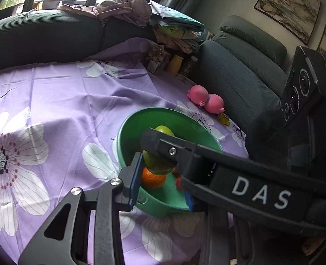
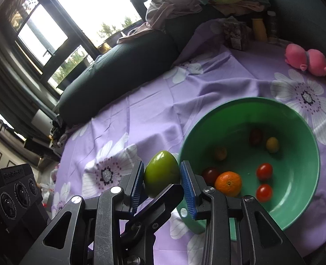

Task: Organize fruits
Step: 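Carry the lime with the right tool into the bowl and release it, then move the right tool to the last mandarin and close on it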

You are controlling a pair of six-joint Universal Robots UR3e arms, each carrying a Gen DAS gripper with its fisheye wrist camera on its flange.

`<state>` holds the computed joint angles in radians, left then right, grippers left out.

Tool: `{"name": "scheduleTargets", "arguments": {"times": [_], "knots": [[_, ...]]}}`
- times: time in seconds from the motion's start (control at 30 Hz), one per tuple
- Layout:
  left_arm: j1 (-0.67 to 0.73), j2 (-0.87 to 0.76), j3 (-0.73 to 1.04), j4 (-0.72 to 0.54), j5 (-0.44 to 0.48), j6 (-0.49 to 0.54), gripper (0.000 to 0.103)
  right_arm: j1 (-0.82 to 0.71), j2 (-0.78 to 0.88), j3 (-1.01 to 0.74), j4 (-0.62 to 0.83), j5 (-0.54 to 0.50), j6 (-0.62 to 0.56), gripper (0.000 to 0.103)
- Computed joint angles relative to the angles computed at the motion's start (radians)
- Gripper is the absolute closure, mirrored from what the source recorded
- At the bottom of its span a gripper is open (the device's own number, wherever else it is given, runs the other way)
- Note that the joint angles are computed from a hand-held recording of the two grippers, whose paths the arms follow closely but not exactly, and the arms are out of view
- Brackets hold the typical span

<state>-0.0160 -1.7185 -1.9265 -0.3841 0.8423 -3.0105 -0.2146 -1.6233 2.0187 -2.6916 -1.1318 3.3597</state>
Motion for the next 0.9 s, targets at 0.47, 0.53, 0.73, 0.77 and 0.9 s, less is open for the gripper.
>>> {"name": "scheduleTargets", "arguments": {"times": [0.47,0.53,0.73,0.77,0.9], "knots": [[-0.127,-0.199,0.187,-0.114,-0.025,0.002,0.071,-0.117,-0.036,0.034,0.148,-0.087,-0.017,0.066],[-0.132,-0.207,0.192,-0.112,-0.020,-0.013,0.070,-0.116,-0.030,0.030,0.156,-0.098,-0.011,0.066],[-0.130,-0.185,0.168,-0.078,0.030,-0.071,0.047,-0.134,-0.036,0.041,0.156,-0.075,0.010,0.066],[-0.114,-0.164,0.148,-0.085,0.017,-0.056,0.046,-0.128,-0.044,0.044,0.145,-0.084,0.018,0.066],[-0.039,-0.042,0.074,-0.145,0.034,-0.014,0.035,-0.106,-0.063,0.045,0.126,-0.093,0.001,0.049]]}}
